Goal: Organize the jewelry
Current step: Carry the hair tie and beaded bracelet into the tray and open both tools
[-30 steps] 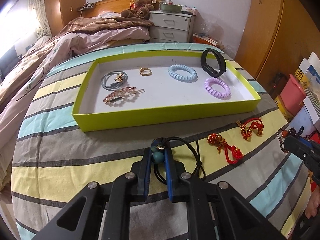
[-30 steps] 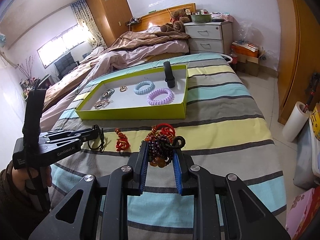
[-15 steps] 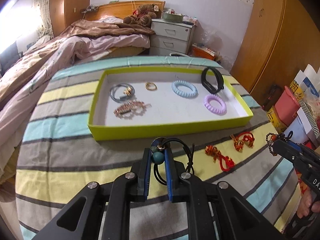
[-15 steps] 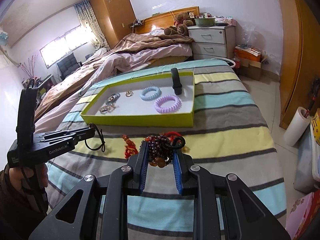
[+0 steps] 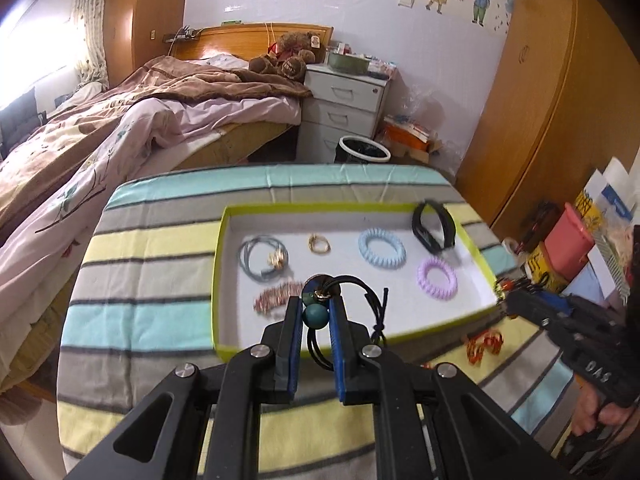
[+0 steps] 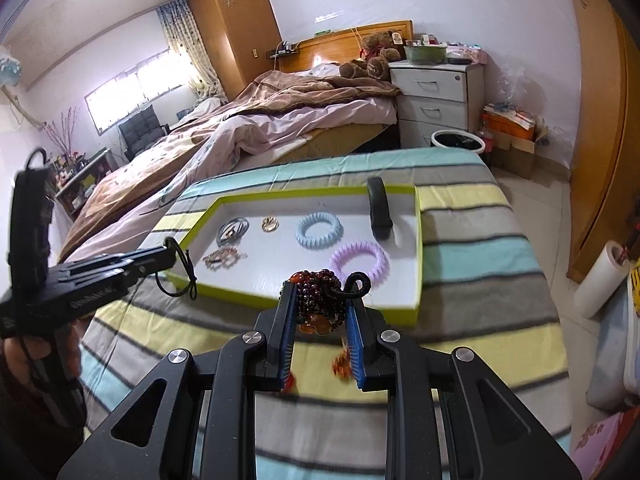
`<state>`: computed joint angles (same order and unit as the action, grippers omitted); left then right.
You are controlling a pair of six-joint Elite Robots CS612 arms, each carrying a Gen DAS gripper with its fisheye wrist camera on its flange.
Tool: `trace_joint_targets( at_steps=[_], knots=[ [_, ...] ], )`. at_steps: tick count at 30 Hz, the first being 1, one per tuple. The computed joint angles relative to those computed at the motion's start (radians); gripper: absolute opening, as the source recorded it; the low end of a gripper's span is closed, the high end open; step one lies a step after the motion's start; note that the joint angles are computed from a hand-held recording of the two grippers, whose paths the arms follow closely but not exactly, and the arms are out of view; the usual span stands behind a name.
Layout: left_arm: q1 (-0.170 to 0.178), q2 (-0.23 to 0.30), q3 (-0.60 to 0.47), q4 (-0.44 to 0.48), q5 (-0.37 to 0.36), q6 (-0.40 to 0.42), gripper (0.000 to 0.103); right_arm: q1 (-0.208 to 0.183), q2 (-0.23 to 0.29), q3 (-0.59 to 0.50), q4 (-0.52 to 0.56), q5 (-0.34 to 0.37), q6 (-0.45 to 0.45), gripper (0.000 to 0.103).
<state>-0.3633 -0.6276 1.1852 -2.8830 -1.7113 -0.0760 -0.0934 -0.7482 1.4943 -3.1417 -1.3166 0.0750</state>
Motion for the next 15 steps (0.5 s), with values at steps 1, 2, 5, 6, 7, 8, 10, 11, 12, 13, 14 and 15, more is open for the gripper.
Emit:
trace_joint_targets(
  at_steps=[1,2,5,6,7,8,10,11,12,13,14,15],
  knots=[
    [0.001,0.006,-0.014,0.008,0.0,0.005,0.013,0.001,0.007,-0.015,0.011,0.004,-0.001,0.024],
    [0.001,0.013,-0.027,0.019,0.003,0.004,0.013,0.001,0.013,-0.025,0.017,0.009,0.0,0.024],
    [0.004,0.036,-0.067,0.048,-0.014,-0.007,0.013,0.008,0.041,-0.081,0.056,-0.008,-0.012,0.024],
    [0.005,0.044,-0.078,0.058,-0.02,-0.01,0.013,0.009,0.046,-0.09,0.063,-0.009,-0.015,0.024],
    [0.006,0.053,-0.094,0.082,-0.029,-0.008,0.013,0.01,0.058,-0.111,0.082,-0.003,-0.015,0.024],
    [0.006,0.061,-0.106,0.105,-0.028,-0.007,0.013,0.009,0.063,-0.121,0.092,0.006,-0.016,0.024],
    [0.0,0.07,-0.118,0.129,0.007,0.013,0.013,0.012,0.081,-0.153,0.131,0.012,-0.026,0.024],
    [-0.001,0.074,-0.122,0.136,0.016,0.021,0.013,0.014,0.088,-0.165,0.147,0.009,-0.037,0.024],
    [0.0,0.078,-0.125,0.142,0.01,0.021,0.013,0.016,0.093,-0.174,0.159,0.006,-0.045,0.024],
    [0.002,0.085,-0.135,0.157,0.0,0.018,0.013,0.018,0.1,-0.186,0.176,0.003,-0.051,0.024],
    [0.004,0.09,-0.143,0.175,-0.001,0.017,0.013,0.019,0.107,-0.197,0.189,0.003,-0.055,0.024],
    [0.003,0.093,-0.148,0.187,0.005,0.019,0.013,0.02,0.111,-0.203,0.197,0.0,-0.055,0.024]
  ],
)
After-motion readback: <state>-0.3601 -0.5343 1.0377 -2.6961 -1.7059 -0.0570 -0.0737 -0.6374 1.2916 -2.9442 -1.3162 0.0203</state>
